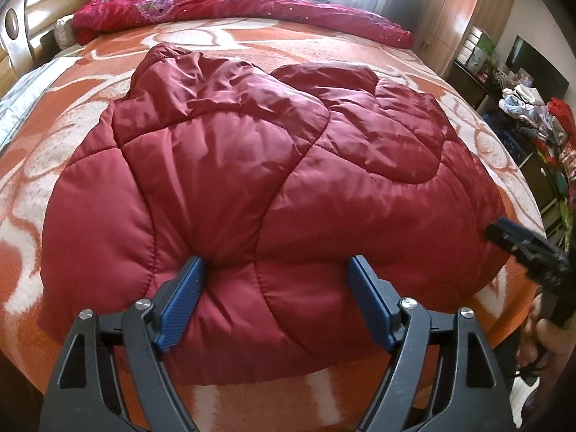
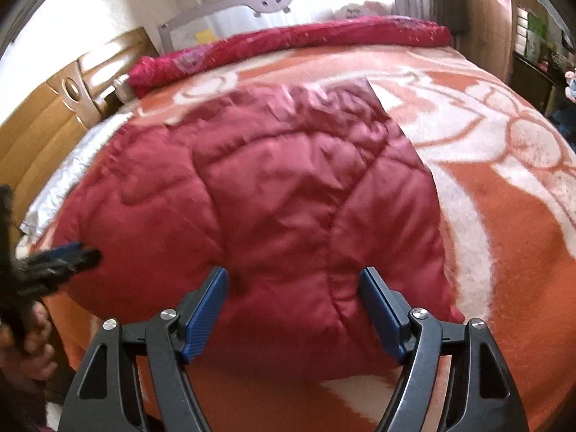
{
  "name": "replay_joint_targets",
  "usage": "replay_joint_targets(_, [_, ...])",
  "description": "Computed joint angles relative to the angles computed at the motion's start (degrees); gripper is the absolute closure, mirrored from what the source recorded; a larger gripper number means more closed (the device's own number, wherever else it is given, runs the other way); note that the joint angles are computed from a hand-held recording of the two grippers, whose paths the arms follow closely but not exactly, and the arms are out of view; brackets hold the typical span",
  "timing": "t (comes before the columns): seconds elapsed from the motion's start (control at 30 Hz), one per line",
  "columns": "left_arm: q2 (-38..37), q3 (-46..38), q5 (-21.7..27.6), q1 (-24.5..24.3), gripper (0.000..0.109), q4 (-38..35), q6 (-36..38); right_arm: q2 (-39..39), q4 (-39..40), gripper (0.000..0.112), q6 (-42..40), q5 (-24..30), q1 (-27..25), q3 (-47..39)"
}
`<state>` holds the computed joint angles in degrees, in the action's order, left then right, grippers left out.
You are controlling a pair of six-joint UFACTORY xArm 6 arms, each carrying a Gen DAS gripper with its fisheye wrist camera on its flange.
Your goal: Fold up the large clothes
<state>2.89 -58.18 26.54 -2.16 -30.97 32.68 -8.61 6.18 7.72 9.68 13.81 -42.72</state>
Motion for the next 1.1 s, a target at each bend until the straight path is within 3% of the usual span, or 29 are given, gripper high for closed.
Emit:
replay_joint_targets(0.4, [-1.07, -1.14, 0.58, 0.29, 0.028, 0.01, -1.93, 3.43, 2.09, 0.036, -4.18, 1.73, 2.76, -5.52])
replay_joint_targets(0.63, [3.86, -6.58, -2.1, -0.1, 0.028, 17.7, -18.7, 8.87, 2.06, 0.035, -3.46, 3.57, 0.52, -10.75])
replay_joint_targets(0.77, [6.81, -9.27, -2.03, -0.47, 0.028, 24.97, -24.24, 12.54, 2.22, 0.035, -4.61, 5.26, -0.63, -14.38])
replay_joint_targets(1.1, [9.0, -11.49, -1.22, -0.55, 0.027, 28.71, -25.91, 15.33, -1.27, 0.036, -1.45, 7.35, -1.83, -18.4])
